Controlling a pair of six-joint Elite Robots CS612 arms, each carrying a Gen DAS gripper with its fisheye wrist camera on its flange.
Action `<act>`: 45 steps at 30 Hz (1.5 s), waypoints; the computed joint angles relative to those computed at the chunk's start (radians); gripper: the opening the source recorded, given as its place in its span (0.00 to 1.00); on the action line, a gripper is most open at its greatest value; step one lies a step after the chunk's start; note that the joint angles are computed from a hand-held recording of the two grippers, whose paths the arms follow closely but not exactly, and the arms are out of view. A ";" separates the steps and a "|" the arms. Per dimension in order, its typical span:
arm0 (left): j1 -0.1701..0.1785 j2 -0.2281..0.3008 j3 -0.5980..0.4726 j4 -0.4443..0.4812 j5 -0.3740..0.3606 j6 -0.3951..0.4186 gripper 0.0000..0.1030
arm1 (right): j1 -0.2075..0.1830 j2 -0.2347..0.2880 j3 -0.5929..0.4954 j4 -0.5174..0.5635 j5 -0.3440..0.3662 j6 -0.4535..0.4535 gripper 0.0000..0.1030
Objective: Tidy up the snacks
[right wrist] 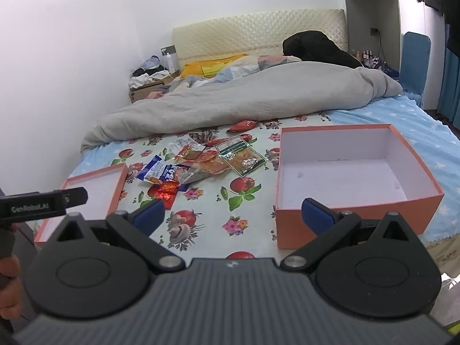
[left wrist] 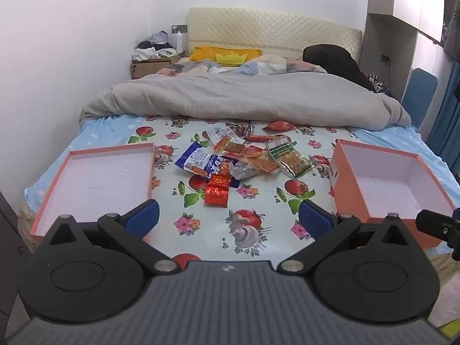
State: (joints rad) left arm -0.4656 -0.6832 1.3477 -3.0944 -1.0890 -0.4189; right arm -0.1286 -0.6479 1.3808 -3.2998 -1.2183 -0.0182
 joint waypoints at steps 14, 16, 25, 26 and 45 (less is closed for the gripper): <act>0.001 0.004 -0.004 0.006 -0.007 0.009 1.00 | -0.004 -0.001 0.001 0.005 0.006 0.002 1.00; 0.001 0.005 -0.004 0.002 -0.007 0.019 1.00 | -0.006 -0.002 0.001 0.016 0.012 -0.001 1.00; 0.004 0.006 0.002 -0.010 -0.004 0.021 1.00 | -0.006 -0.002 0.007 0.017 0.009 -0.006 1.00; 0.004 0.006 0.003 -0.012 -0.005 0.019 1.00 | -0.006 -0.002 0.007 0.018 0.008 -0.009 1.00; 0.005 0.015 -0.007 -0.006 -0.015 0.016 1.00 | -0.004 -0.001 0.003 0.033 0.011 -0.014 1.00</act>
